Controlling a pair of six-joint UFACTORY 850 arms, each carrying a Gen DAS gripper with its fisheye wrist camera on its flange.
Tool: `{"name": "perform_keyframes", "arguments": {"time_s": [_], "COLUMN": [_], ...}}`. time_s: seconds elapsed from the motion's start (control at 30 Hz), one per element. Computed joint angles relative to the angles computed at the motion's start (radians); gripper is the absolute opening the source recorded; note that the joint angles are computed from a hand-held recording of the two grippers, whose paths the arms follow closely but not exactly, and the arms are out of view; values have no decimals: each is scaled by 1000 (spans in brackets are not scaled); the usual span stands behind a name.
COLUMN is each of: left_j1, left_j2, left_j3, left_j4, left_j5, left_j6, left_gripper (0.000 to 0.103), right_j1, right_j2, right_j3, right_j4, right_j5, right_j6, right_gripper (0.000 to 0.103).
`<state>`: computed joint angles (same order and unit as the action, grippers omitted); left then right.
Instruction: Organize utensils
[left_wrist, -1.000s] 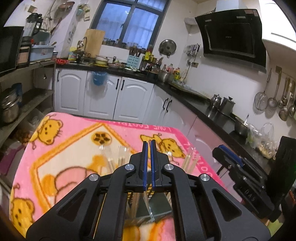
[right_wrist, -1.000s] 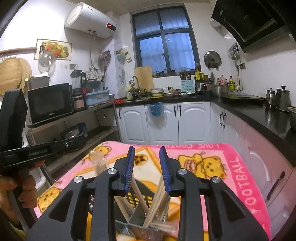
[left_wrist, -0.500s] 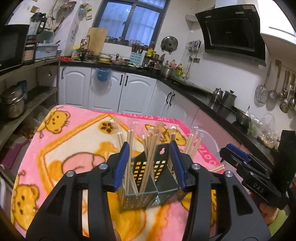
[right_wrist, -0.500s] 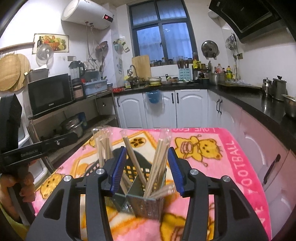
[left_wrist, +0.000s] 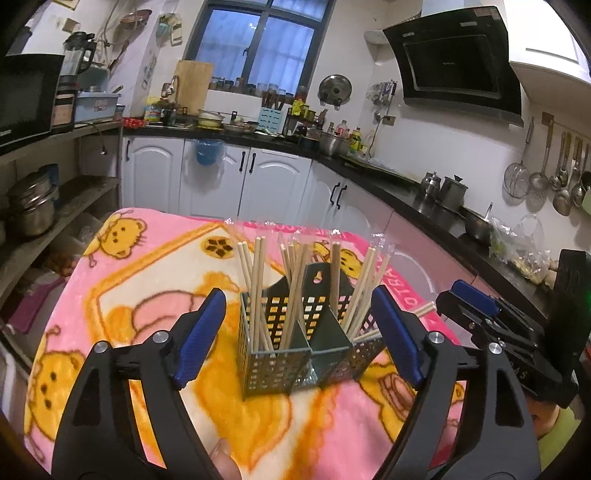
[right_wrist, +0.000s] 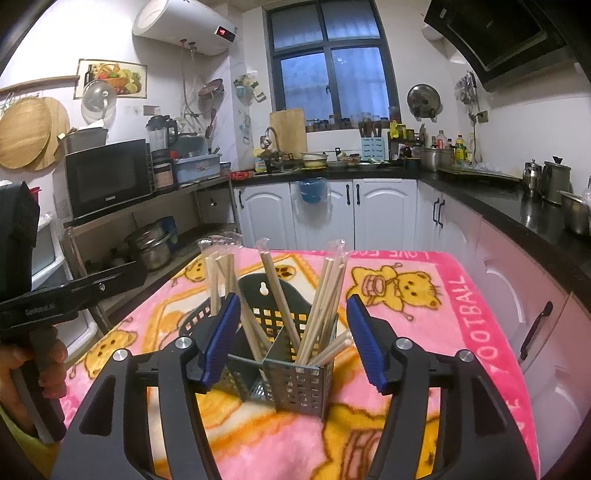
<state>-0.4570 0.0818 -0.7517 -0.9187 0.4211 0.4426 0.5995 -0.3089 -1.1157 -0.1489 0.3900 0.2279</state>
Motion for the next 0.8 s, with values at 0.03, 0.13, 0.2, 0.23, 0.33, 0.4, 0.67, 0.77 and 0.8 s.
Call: {"name": "perform_keyframes", "arguments": {"time_s": [0.03, 0.13, 0.2, 0.23, 0.33, 0.4, 0.67, 0.77, 0.8], "left_j1": [-2, -11, -18, -25, -38, -45, -98, -119, -125], "left_j2": [2, 16, 22, 25, 32, 38, 52, 57, 57], "left_j3": [4, 22, 31, 35, 48, 58, 88, 101, 104], "left_j4": [-2, -4, -22, -39, -70, -90, -221, -245, -254], "left_j5": [3, 10, 20, 30, 44, 51, 117, 143, 149], "left_j6": [2, -3, 11, 29, 62, 77, 163, 175, 179], "left_gripper": [76, 80, 87, 90, 92, 92, 92, 92, 92], "right_j1": [1, 2, 2, 1, 2, 2, 7, 12, 15], "right_j2": [4, 17, 25, 29, 38, 48, 77, 88, 92], "right_j3": [6, 23, 37, 42, 57, 72, 122, 142, 151], "right_j4": [4, 18, 25, 23, 38, 39, 74, 88, 101], "right_j5": [2, 10, 16, 18, 26, 32, 27, 30, 34], "right_j6": [-7, -23, -29, -27, -39, -39, -68, -81, -92], "right_gripper": [60, 64, 65, 67, 73, 75, 82, 83, 84]}}
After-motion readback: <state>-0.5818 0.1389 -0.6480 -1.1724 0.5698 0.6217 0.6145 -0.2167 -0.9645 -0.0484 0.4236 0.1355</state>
